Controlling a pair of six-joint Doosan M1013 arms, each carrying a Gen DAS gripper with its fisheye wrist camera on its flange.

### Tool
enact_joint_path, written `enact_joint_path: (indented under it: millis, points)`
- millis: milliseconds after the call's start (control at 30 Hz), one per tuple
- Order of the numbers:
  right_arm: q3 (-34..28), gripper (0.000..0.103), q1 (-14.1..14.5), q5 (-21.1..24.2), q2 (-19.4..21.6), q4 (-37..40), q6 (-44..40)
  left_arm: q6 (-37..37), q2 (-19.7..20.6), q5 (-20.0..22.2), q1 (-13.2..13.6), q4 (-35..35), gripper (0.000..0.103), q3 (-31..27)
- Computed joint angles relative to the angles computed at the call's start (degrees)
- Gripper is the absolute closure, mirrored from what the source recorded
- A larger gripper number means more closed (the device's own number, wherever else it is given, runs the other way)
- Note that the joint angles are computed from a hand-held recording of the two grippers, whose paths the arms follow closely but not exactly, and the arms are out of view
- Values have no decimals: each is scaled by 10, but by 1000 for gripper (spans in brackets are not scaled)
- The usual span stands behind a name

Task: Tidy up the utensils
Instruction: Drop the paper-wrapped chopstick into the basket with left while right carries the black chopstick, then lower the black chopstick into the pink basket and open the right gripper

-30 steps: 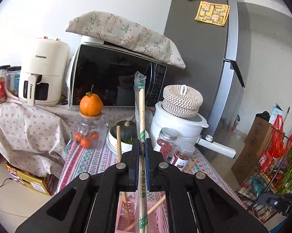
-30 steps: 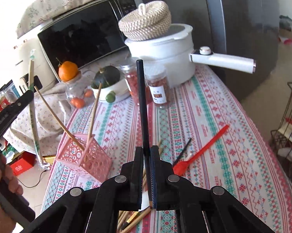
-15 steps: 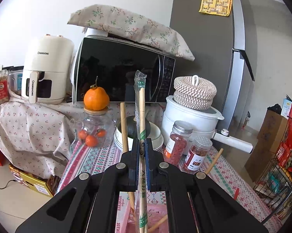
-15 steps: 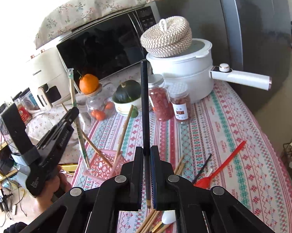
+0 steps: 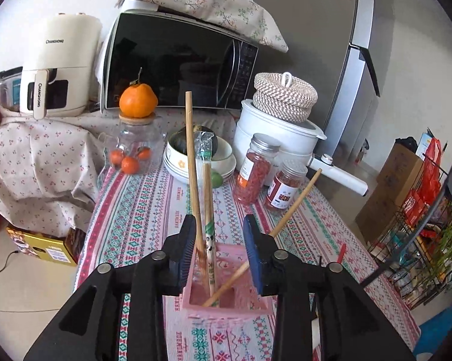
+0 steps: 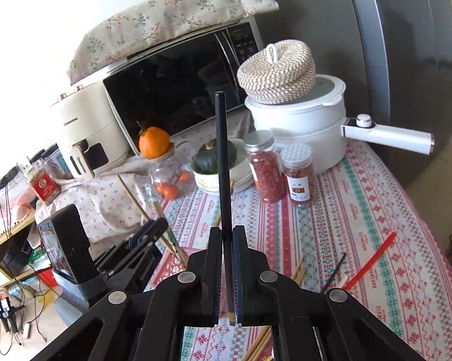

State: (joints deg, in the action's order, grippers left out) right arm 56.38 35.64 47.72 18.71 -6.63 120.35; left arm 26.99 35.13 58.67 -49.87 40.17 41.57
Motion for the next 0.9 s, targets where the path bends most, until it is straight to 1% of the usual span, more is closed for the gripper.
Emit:
enact_joint_path:
  millis: [33, 67, 133, 233, 300, 400, 633, 767, 900]
  points:
    - [-2, 98, 0, -3, 1, 1, 0, 5, -6, 0, 0, -9, 57, 6]
    - [-5, 98, 1, -6, 2, 3, 0, 9, -10, 4, -1, -16, 55, 10]
    - [-9, 98, 1, -14, 3, 8, 0, 22, -16, 19, -1, -32, 45, 12]
    - [-17, 98, 2, -27, 7, 13, 0, 42, -25, 40, 0, -63, 37, 17]
    - [-22, 98, 2, -35, 10, 15, 2, 56, -27, 65, 0, -76, 36, 16]
    - [-33, 98, 3, -41, 18, 19, 4, 65, -32, 87, 0, -91, 35, 23]
    - [-56, 98, 7, -44, 41, 29, 7, 78, -36, 101, 6, -132, 34, 27]
    - [-67, 98, 10, -33, 55, 14, 21, 88, -33, 102, 9, -147, 34, 22]
    - [-73, 97, 5, -21, 66, 32, 27, 105, -28, 107, 9, -160, 34, 12]
